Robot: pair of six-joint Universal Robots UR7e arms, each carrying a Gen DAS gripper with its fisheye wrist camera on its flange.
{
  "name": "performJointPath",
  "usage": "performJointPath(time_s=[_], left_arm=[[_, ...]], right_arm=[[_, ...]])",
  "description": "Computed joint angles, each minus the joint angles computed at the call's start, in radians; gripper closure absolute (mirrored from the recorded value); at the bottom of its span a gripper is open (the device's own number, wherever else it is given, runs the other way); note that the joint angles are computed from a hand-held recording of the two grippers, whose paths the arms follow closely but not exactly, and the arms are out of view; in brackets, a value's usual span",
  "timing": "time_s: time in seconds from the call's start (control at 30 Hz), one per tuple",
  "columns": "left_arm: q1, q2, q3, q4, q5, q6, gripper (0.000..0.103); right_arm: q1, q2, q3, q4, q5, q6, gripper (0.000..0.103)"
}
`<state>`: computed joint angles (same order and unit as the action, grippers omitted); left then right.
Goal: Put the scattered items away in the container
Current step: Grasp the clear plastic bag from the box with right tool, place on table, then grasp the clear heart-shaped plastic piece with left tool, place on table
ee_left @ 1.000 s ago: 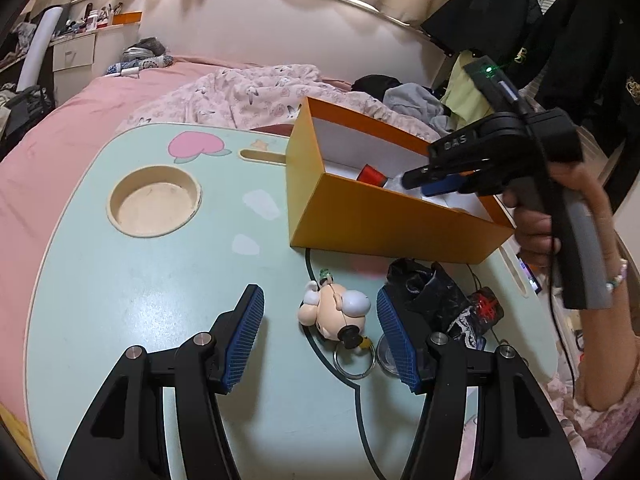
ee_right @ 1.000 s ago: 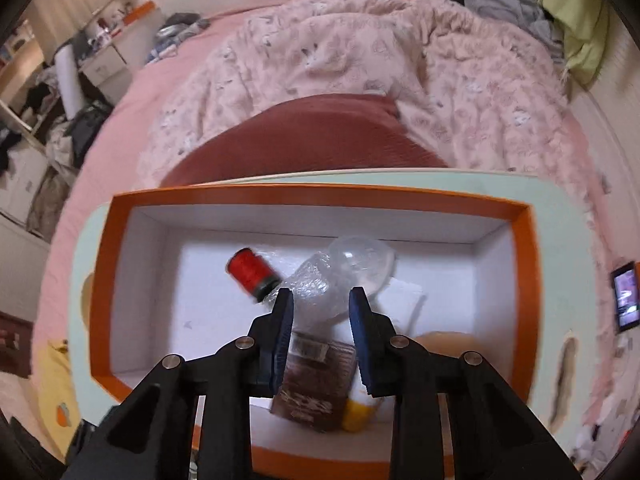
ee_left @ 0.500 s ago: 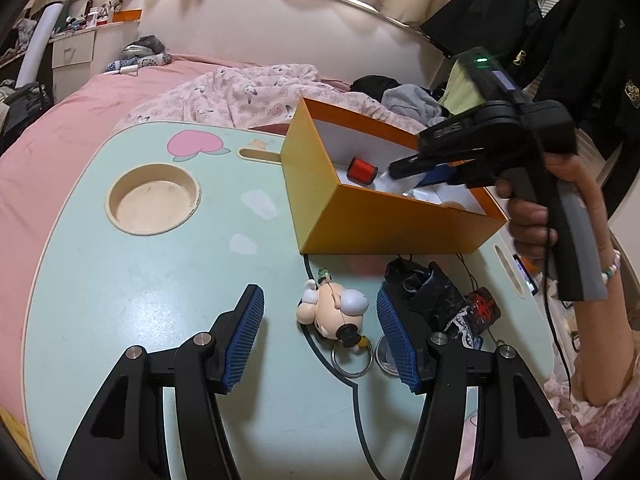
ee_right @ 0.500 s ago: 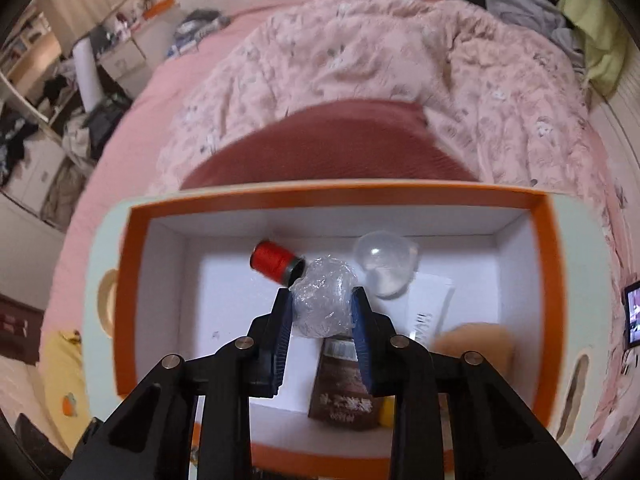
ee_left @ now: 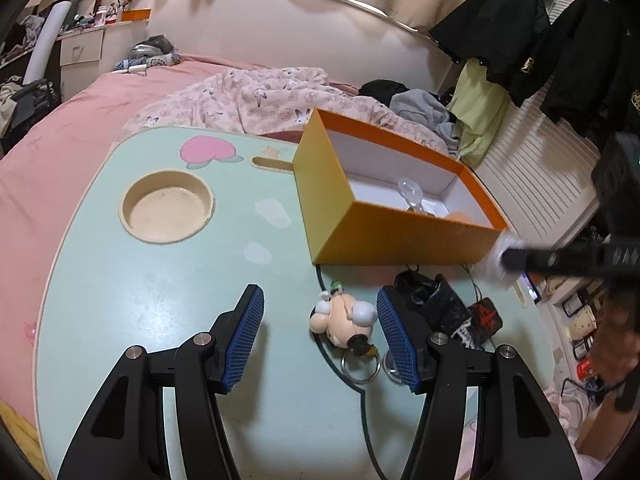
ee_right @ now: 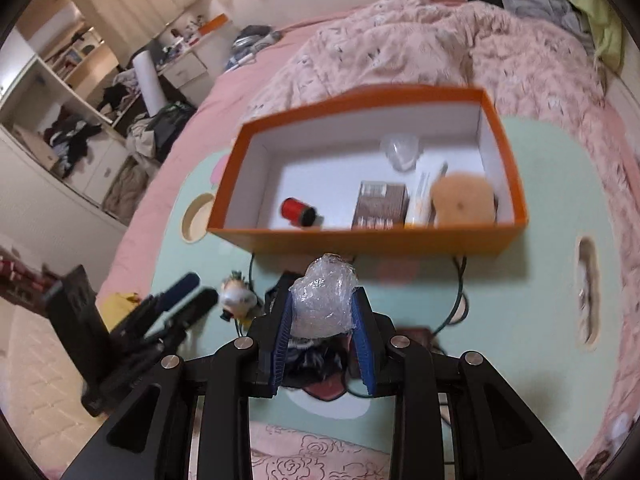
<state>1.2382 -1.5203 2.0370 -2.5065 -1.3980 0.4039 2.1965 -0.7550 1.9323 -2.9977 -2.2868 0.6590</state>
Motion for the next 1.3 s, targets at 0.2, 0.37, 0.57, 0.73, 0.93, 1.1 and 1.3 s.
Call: performJointPath(time_s=[0.2, 0.37, 0.57, 0.73, 0.93, 1.1, 1.3], left_arm=[[-0.064, -0.005, -0.051, 0.088, 0.010, 0.016, 0.043], [-0.161, 0.058, -0.174, 0.270, 0.023, 0.021, 0.043], [-0.253, 0.247, -0.326, 0.474, 0.088, -0.046, 0.043], [-0.280, 0.414, -0.412, 0.485, 0.155, -0.169, 0.044], [-0.265, 0.507, -0.390, 0.363, 0.205, -0.241, 0.057], [-0.273, 0.539, -0.367, 0.290, 0.243, -0.268, 0.057], [-0.286, 0.556, -0.375, 0.324, 0.305, -0.270, 0.065]], right_arm=[[-0.037, 0.034, 0.017, -0.038, -0.008, 0.035, 0.068], [-0.024, 0.029, 0.052, -0.139, -0.036, 0.009, 0.050], [0.000, -0.005, 0.099, -0.216, -0.076, 0.013, 0.044], [0.008, -0.011, 0.123, -0.253, -0.078, 0.006, 0.044], [0.005, -0.008, 0.137, -0.274, -0.067, 0.005, 0.044], [-0.001, -0.001, 0.141, -0.282, -0.053, 0.013, 0.044], [-0.002, 0.006, 0.138, -0.281, -0.045, 0.018, 0.044]])
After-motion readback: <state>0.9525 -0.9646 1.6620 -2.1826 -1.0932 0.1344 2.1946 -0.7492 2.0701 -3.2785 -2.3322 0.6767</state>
